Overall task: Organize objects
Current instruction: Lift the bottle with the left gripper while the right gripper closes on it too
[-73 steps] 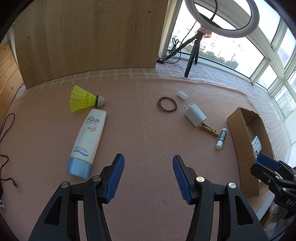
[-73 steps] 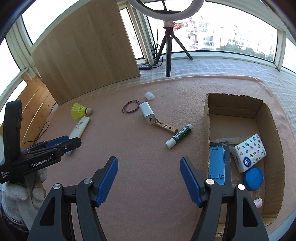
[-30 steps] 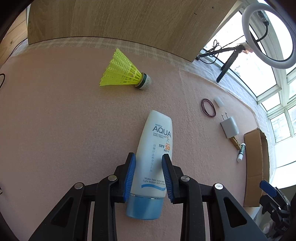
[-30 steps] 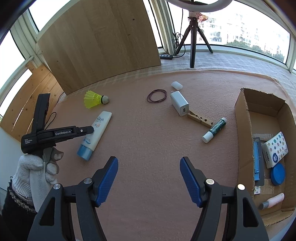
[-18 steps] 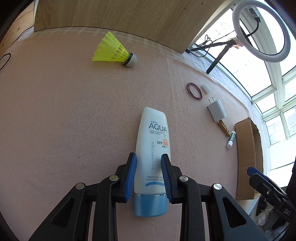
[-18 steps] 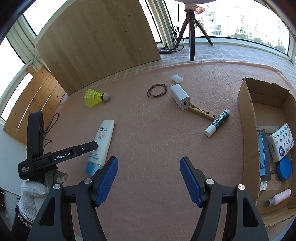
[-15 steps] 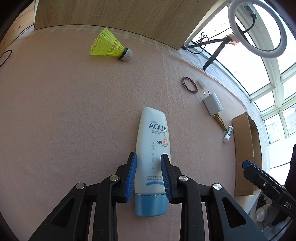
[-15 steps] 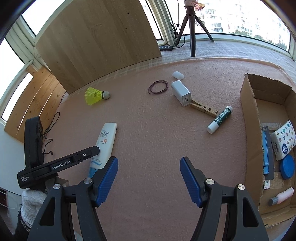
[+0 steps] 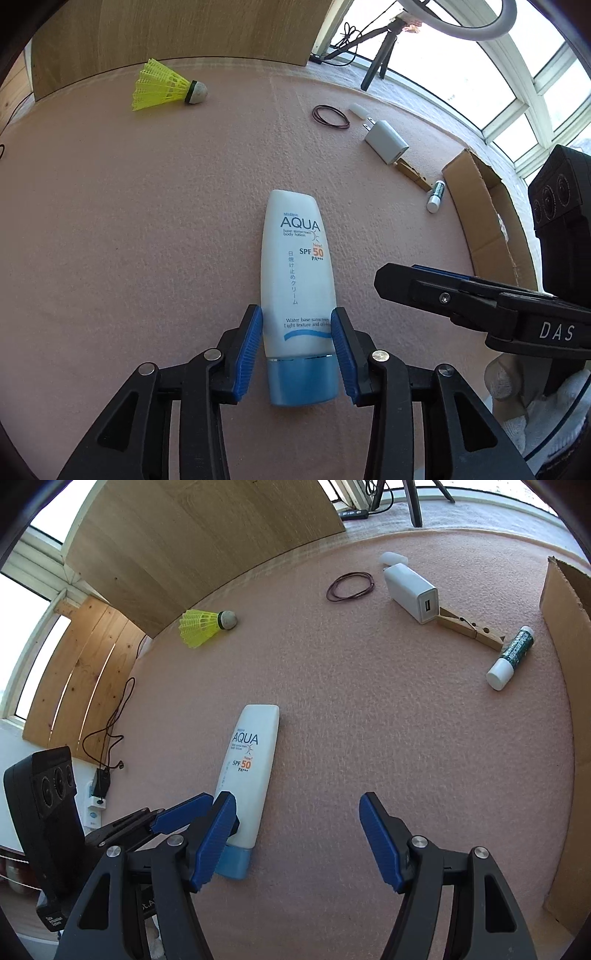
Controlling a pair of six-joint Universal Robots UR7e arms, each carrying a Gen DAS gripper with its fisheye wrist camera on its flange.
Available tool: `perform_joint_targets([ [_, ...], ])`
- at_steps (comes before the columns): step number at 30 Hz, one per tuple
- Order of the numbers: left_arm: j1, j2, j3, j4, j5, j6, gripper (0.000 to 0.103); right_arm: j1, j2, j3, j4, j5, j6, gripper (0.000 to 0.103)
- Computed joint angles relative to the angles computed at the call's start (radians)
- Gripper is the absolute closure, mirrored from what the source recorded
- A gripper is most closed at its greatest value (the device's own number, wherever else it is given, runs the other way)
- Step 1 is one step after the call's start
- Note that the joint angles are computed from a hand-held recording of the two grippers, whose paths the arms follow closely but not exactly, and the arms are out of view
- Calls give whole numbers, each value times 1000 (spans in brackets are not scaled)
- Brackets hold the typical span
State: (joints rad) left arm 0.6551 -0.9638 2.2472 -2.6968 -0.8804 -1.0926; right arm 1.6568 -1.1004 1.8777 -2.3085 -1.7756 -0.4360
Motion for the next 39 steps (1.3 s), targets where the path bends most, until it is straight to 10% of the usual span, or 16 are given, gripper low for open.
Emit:
perform_joint_targets([
  [15, 24, 6, 10, -70, -47, 65, 55, 5, 63, -25, 43, 26, 25, 38],
  [29, 33, 32, -4, -102, -49, 63, 55, 8, 74, -32, 88, 53, 11, 67],
  [39, 3, 79, -45, -114, -34, 82, 57, 4, 34, -32, 73, 52, -5, 67],
])
